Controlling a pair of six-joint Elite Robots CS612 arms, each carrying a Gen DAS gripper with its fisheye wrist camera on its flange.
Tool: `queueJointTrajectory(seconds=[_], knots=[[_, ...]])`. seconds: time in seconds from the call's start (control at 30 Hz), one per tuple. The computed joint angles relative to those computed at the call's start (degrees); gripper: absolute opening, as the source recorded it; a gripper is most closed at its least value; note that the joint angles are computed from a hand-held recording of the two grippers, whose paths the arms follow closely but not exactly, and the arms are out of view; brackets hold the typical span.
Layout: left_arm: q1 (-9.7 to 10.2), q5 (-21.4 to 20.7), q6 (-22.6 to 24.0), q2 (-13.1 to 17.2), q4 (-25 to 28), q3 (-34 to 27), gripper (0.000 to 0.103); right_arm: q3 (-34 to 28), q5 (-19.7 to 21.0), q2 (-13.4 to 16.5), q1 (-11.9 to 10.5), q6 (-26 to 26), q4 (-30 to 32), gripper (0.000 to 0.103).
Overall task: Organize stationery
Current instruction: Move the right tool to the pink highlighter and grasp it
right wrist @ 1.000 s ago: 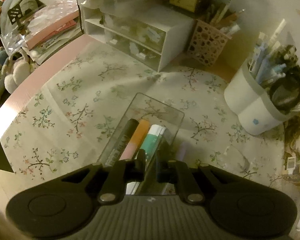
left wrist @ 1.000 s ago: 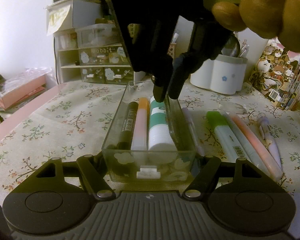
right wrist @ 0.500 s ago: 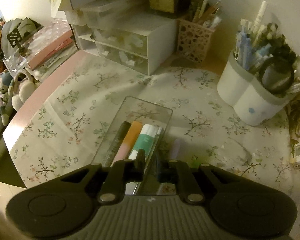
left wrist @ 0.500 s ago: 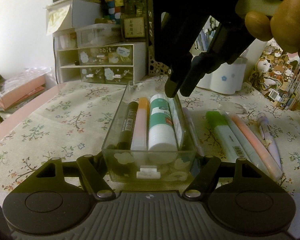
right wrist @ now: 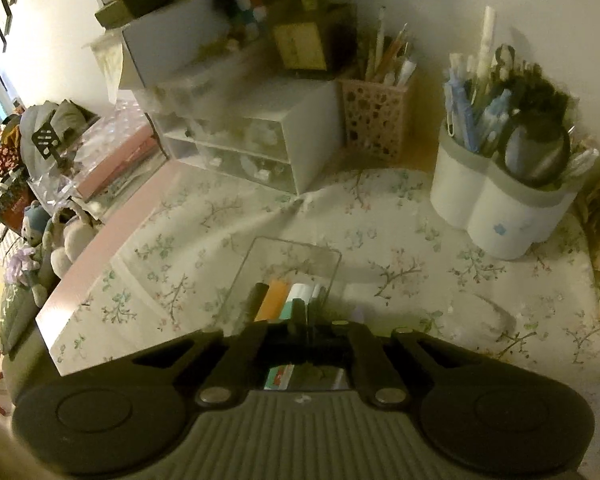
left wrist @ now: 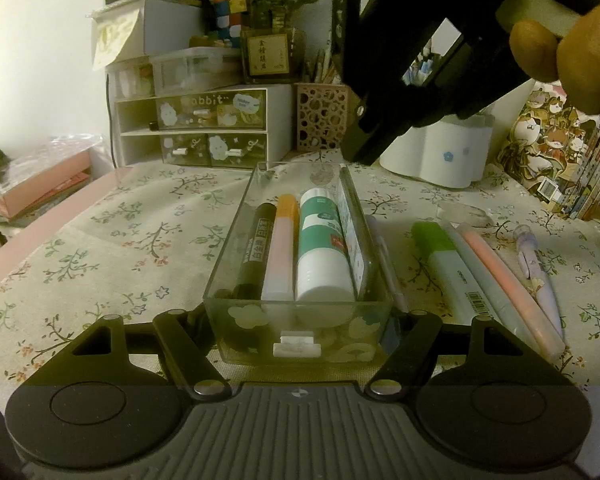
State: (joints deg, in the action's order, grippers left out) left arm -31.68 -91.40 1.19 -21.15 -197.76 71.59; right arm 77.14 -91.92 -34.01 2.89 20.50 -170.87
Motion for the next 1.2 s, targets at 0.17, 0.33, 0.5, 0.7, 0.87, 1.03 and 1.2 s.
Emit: queueJointTrajectory(seconds=[0.17, 0.33, 0.5, 0.7, 0.87, 1.03, 1.2], knots=[[-0.01, 0.0, 0.0, 0.0, 0.0, 0.0, 0.073, -1.2, 0.4, 0.6, 0.3, -1.7, 3.0, 0.000], [-0.03, 0.0, 0.1, 0.0, 0.0, 0.1, 0.073, -1.7, -0.3, 1.1, 0.1, -1.1, 4.5, 0.000], [-0.02, 0.0, 0.0, -0.1, 0.0, 0.1, 0.073, -0.1, 0.1, 0.2, 0.0, -1.8, 1.0, 0.000], [0.00, 0.0, 0.1, -0.1, 0.1, 0.1, 0.073, -0.7, 5.2, 0.2, 0.1, -7.5, -1.0, 0.000], [0.01, -0.1, 0.2, 0.0, 0.0, 0.1, 0.073, -1.8, 8.7, 1.3, -0.6, -7.3, 2.4, 0.000], [0.05, -0.5, 0.5, 0.0, 0.1, 0.0, 0.073, -0.3, 8.8, 1.0, -1.4, -4.6, 0.8, 0.000], [0.03, -0.5, 0.5, -0.1, 0.2, 0.1, 0.073, 0.3, 8.9, 1.0, -1.1, -5.5, -2.6, 0.000]])
